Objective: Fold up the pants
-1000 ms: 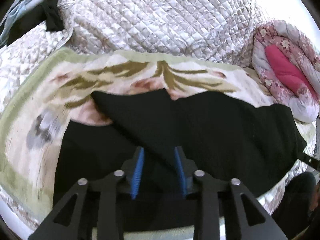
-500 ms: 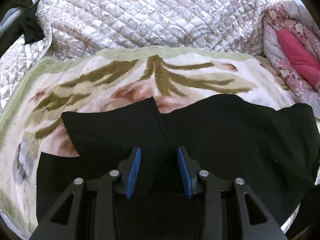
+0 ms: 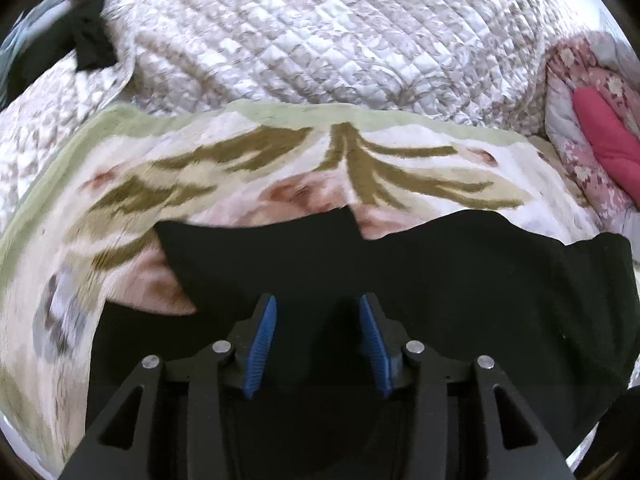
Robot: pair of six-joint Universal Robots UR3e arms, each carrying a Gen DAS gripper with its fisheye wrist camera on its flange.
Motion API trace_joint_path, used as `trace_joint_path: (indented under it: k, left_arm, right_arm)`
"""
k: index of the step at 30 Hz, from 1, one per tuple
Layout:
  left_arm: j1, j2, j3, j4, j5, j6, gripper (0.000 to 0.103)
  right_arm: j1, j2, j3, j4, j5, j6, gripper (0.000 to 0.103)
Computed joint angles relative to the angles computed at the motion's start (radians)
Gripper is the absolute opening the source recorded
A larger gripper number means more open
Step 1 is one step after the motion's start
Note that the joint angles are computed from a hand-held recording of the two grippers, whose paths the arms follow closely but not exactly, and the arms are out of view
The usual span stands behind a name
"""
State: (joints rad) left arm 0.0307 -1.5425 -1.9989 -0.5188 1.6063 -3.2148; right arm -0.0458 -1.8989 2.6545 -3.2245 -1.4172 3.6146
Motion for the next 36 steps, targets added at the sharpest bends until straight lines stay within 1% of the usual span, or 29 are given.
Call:
trace_joint_path:
  k: [1, 3, 5, 6, 7, 8, 9, 10, 11, 12, 13, 14, 16, 18, 21, 23, 24, 26, 29, 31, 33, 35, 36]
  left_arm:
    - [-0.01, -0.028, 0.02, 0.006, 0.003, 0.005, 0.047]
    - [-0.044, -0.099, 0.085, -0.009, 0.042, -0.001, 0.049]
    - [-0.076, -0.15, 0.137, -0.016, 0.064, 0.019, 0.059]
    - [-0.099, -0.184, 0.171, -0.028, 0.091, 0.043, 0.059]
    - [-0.129, -0.222, 0.195, -0.014, 0.141, 0.064, 0.059]
    - [-0.144, -0.246, 0.201, 0.013, 0.172, 0.071, 0.053]
    - [-0.142, -0.254, 0.201, 0.024, 0.176, 0.068, 0.044]
    - [-0.132, -0.25, 0.195, 0.027, 0.17, 0.056, 0.013]
    - [-0.113, -0.231, 0.179, 0.028, 0.148, 0.039, 0.008]
    - [-0.09, -0.196, 0.144, 0.046, 0.114, 0.024, 0.008]
    - [-0.072, -0.152, 0.098, 0.078, 0.099, 0.013, 0.007]
    - [-0.065, -0.117, 0.06, 0.105, 0.105, 0.008, 0.007]
    - [-0.023, 0.014, -0.048, 0.139, 0.077, 0.0, 0.007]
    - [0.057, 0.187, -0.155, 0.108, 0.017, -0.01, 0.007]
    - [0.209, 0.449, -0.281, -0.011, -0.081, 0.008, 0.007]
    - [0.365, 0.646, -0.352, -0.167, -0.199, 0.063, 0.007]
    - [0.431, 0.713, -0.375, -0.231, -0.237, 0.09, 0.007]
    - [0.541, 0.819, -0.412, -0.354, -0.298, 0.148, 0.007]
    - [0.746, 0.98, -0.431, -0.627, -0.446, 0.257, 0.007]
    - [0.805, 1.037, -0.439, -0.713, -0.489, 0.287, 0.008]
    - [0.858, 1.06, -0.432, -0.793, -0.547, 0.32, 0.012]
    - [0.897, 1.078, -0.426, -0.865, -0.59, 0.339, 0.036]
    - [0.938, 1.117, -0.422, -0.941, -0.622, 0.369, 0.039]
  right_arm:
    - [-0.003, -0.002, 0.0, 0.003, 0.005, -0.001, 0.041]
    - [-0.014, -0.017, 0.005, 0.013, 0.017, -0.009, 0.041]
    - [-0.019, -0.018, 0.006, 0.016, 0.022, -0.01, 0.041]
    - [-0.015, -0.021, 0.002, 0.022, 0.018, -0.007, 0.041]
    - [-0.011, -0.022, -0.002, 0.027, 0.013, -0.005, 0.041]
    - [-0.007, -0.028, -0.007, 0.042, 0.011, -0.008, 0.041]
    - [-0.013, -0.029, -0.006, 0.046, 0.018, -0.013, 0.041]
    - [-0.018, -0.049, -0.006, 0.07, 0.023, -0.015, 0.041]
    - [-0.019, -0.061, -0.005, 0.08, 0.025, -0.014, 0.041]
    - [-0.022, -0.08, -0.002, 0.094, 0.025, -0.016, 0.041]
    - [-0.02, -0.094, -0.001, 0.105, 0.019, -0.014, 0.041]
    - [-0.021, -0.112, 0.004, 0.117, 0.016, -0.012, 0.041]
    - [-0.012, -0.125, 0.004, 0.129, 0.006, -0.003, 0.041]
    - [0.002, -0.121, -0.002, 0.132, -0.005, 0.005, 0.041]
    - [0.042, -0.092, -0.022, 0.128, -0.023, 0.009, 0.041]
    - [0.092, -0.051, -0.045, 0.111, -0.045, 0.02, 0.041]
    - [0.113, -0.036, -0.055, 0.105, -0.057, 0.026, 0.041]
    - [0.14, -0.015, -0.068, 0.104, -0.067, 0.043, 0.041]
    - [0.166, -0.019, -0.08, 0.121, -0.091, 0.062, 0.041]
    - [0.181, -0.005, -0.088, 0.111, -0.114, 0.077, 0.041]
    - [0.18, -0.03, -0.086, 0.134, -0.129, 0.085, 0.041]
    - [0.175, -0.049, -0.08, 0.148, -0.136, 0.087, 0.041]
    - [0.173, -0.053, -0.075, 0.151, -0.135, 0.089, 0.041]
